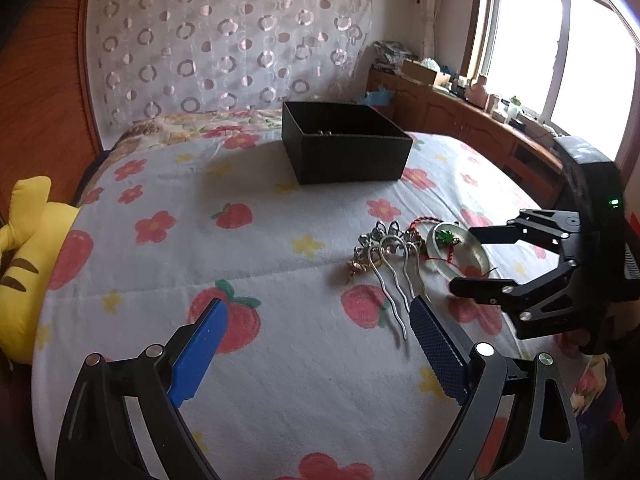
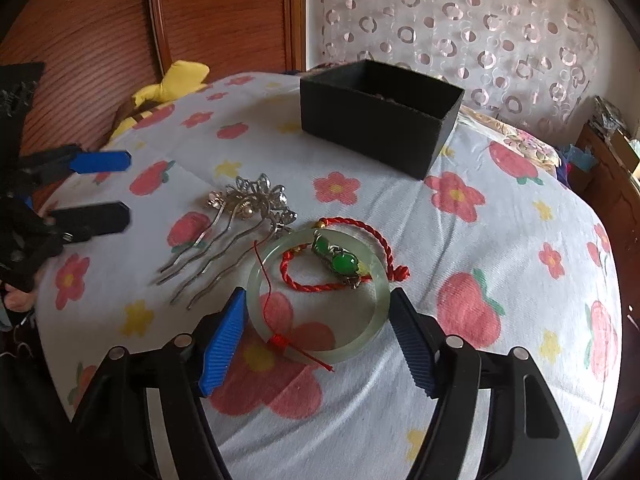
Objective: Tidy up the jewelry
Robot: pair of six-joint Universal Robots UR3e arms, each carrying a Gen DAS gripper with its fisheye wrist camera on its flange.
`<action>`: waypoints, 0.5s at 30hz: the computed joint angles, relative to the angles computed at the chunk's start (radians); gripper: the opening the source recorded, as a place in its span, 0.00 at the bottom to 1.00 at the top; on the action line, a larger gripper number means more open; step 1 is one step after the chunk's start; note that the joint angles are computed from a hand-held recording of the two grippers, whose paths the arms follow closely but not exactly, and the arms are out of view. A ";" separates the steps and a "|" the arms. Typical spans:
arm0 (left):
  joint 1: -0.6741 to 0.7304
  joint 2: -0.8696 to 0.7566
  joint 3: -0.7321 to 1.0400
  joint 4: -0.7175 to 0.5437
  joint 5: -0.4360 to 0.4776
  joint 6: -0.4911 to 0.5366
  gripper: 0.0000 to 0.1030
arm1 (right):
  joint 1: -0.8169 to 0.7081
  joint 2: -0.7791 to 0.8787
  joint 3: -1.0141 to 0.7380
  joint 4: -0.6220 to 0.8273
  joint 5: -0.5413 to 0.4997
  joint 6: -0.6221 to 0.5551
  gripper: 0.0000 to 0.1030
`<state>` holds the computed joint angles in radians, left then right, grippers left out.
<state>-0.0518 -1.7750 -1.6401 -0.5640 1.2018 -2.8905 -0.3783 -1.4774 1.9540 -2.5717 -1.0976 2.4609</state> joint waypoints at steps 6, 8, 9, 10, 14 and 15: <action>-0.025 -0.033 0.054 -0.051 0.018 0.002 0.86 | -0.074 -0.122 0.101 -0.006 0.073 -0.025 0.72; -0.037 -0.045 0.075 -0.076 0.021 0.008 0.86 | -0.099 -0.154 0.133 -0.006 0.084 -0.036 0.72; -0.041 -0.047 0.079 -0.084 0.020 0.011 0.86 | -0.116 -0.176 0.153 -0.006 0.090 -0.043 0.72; -0.049 -0.054 0.091 -0.095 0.020 0.013 0.86 | -0.129 -0.189 0.166 -0.005 0.096 -0.050 0.72; -0.078 -0.080 0.135 -0.127 0.025 0.017 0.84 | -0.189 -0.246 0.247 -0.016 0.114 -0.082 0.72; -0.085 -0.089 0.153 -0.142 0.021 0.018 0.77 | -0.204 -0.257 0.264 -0.015 0.117 -0.091 0.72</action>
